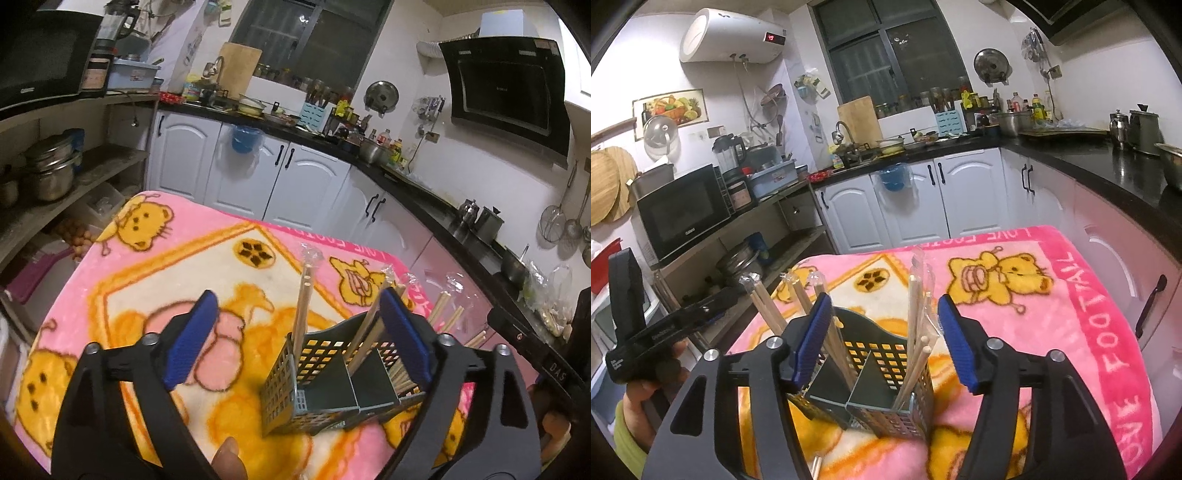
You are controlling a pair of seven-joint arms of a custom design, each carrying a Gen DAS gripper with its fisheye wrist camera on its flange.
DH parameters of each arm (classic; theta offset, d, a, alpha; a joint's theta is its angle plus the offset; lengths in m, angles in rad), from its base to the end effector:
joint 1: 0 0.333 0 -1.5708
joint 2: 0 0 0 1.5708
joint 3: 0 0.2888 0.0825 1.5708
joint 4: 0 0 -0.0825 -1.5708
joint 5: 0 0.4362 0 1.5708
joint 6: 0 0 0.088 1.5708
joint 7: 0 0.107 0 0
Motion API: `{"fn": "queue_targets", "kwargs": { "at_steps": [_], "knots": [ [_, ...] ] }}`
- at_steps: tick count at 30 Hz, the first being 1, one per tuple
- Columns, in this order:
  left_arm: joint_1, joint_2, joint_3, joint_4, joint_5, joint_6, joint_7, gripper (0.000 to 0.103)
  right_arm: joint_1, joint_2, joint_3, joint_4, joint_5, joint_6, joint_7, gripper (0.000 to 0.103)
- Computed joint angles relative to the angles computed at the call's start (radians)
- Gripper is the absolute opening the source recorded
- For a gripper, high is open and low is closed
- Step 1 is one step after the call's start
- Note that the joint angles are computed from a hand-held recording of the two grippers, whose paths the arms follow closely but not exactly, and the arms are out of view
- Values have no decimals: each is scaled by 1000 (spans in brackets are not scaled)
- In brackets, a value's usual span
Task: Organize utensils
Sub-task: 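Withdraw both open tools from the caddy back toward the loose chopsticks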
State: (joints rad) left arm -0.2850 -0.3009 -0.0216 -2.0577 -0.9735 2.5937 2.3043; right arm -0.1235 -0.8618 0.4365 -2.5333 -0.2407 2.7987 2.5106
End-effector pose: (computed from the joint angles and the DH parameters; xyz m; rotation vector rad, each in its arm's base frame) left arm 0.5516 -0.1592 0.6191 -1.3863 2.1063 -1.5296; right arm 0.4018 0.1782 0.6141 -1.1702 1.7459 -0.8393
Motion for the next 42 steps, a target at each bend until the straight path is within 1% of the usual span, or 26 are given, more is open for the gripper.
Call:
{"fn": "queue_targets", "kwargs": {
  "at_steps": [1,4,6,12,23,25,32,42],
  "knots": [
    [-1,-4,3,-3,-6,-2,4,89,1,-5,1,-3,0,-3,2,61],
    [0,-18,6,-17,-10,-1,10,92,6,-14,0,-8,0,-9,3,62],
    [-2,-26,10,-25,-14,-6,12,92,4,-17,2,-8,0,-11,6,64],
    [-8,-53,18,-54,-7,-8,9,92,9,-24,0,-14,0,-14,6,66],
    [-29,-109,41,-114,16,-10,14,92,63,-133,-11,-90,19,-53,-5,71],
    [-32,-122,44,-129,25,-12,13,92,65,-135,-1,-84,23,-67,-3,72],
    [-51,-165,61,-178,50,-21,9,92,122,-189,-12,-129,37,-127,-11,73],
    [-71,-205,78,-236,86,-35,4,92,204,-199,-21,-170,57,-208,-2,73]
  ]
}}
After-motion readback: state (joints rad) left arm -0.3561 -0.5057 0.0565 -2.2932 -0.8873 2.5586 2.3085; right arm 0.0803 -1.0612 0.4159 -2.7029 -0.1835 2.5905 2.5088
